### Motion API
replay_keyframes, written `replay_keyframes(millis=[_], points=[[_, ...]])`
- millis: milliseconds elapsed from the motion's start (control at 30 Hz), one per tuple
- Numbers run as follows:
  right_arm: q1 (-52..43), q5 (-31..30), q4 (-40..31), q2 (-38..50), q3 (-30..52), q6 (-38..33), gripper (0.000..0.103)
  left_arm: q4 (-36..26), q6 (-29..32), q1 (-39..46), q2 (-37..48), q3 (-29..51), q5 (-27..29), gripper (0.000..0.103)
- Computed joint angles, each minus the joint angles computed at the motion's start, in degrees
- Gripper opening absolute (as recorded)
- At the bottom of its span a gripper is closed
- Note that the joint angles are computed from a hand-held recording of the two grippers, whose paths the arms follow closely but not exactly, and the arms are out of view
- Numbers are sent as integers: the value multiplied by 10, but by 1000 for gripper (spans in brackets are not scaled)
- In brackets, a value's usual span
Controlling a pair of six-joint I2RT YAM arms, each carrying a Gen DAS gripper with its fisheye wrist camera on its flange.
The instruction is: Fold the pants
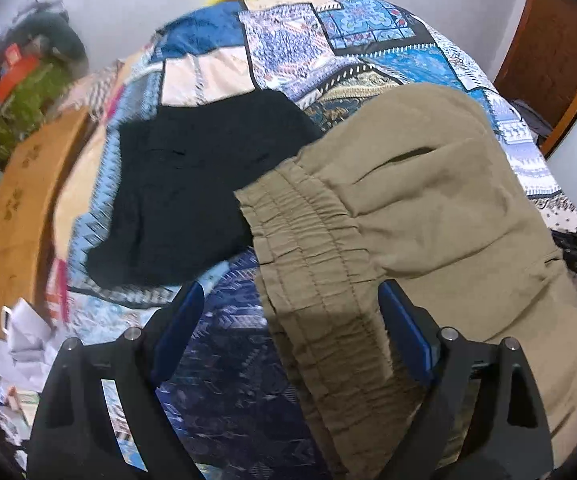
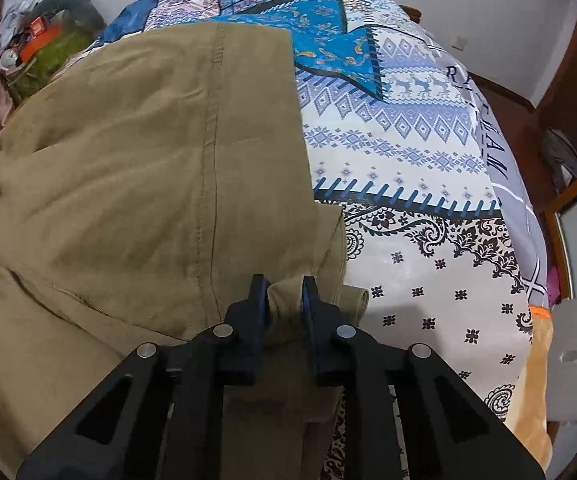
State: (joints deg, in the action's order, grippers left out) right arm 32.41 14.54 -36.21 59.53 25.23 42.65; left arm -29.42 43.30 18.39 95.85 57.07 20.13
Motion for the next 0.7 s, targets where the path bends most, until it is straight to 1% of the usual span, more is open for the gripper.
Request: replay_keyframes(millis=[67, 133, 167, 200, 233, 267, 300, 333, 367, 400, 467, 500, 567, 600, 633, 667, 700], points=[[-2, -2, 11, 0, -8, 16, 15, 25, 17, -1, -8, -14, 0, 90], [0, 1, 13, -1, -13, 36, 15, 27, 25, -3, 2, -9, -1, 91], [10, 9, 5, 8, -4, 44, 16, 16, 30, 1, 8, -1, 5, 91], [8, 10, -3, 14, 4, 34, 17, 1, 35, 4, 17, 12, 13, 91], [7, 15, -14, 19, 12, 27, 21, -37, 47, 12, 35, 40, 26, 91], [10, 19, -29, 17, 19, 28, 23, -59, 47, 14, 45, 57, 32, 91], [5, 16, -43, 12, 26, 24, 24, -105, 48, 23, 62, 90, 43, 91], [1, 15, -65, 4, 37, 24, 24, -136, 48, 29, 69, 110, 50, 89], [5, 22, -89, -8, 48, 31, 24, -150, 48, 33, 68, 117, 55, 87], [24, 40, -120, -24, 63, 46, 24, -152, 44, 40, 59, 124, 58, 87], [43, 75, -156, -53, 83, 50, 25, -146, 32, 46, 49, 133, 64, 87], [55, 93, -173, -62, 97, 52, 27, -157, 23, 49, 56, 155, 68, 87], [60, 114, -191, -72, 130, 36, 36, -162, 5, 46, 69, 182, 66, 87], [57, 120, -191, -73, 144, 21, 38, -153, -13, 38, 75, 194, 56, 87], [47, 123, -183, -71, 157, -1, 42, -151, -26, 31, 84, 205, 49, 87], [43, 127, -176, -69, 168, -13, 49, -154, -33, 26, 94, 217, 46, 87], [30, 126, -157, -67, 175, -34, 53, -160, -43, 19, 108, 233, 43, 87]])
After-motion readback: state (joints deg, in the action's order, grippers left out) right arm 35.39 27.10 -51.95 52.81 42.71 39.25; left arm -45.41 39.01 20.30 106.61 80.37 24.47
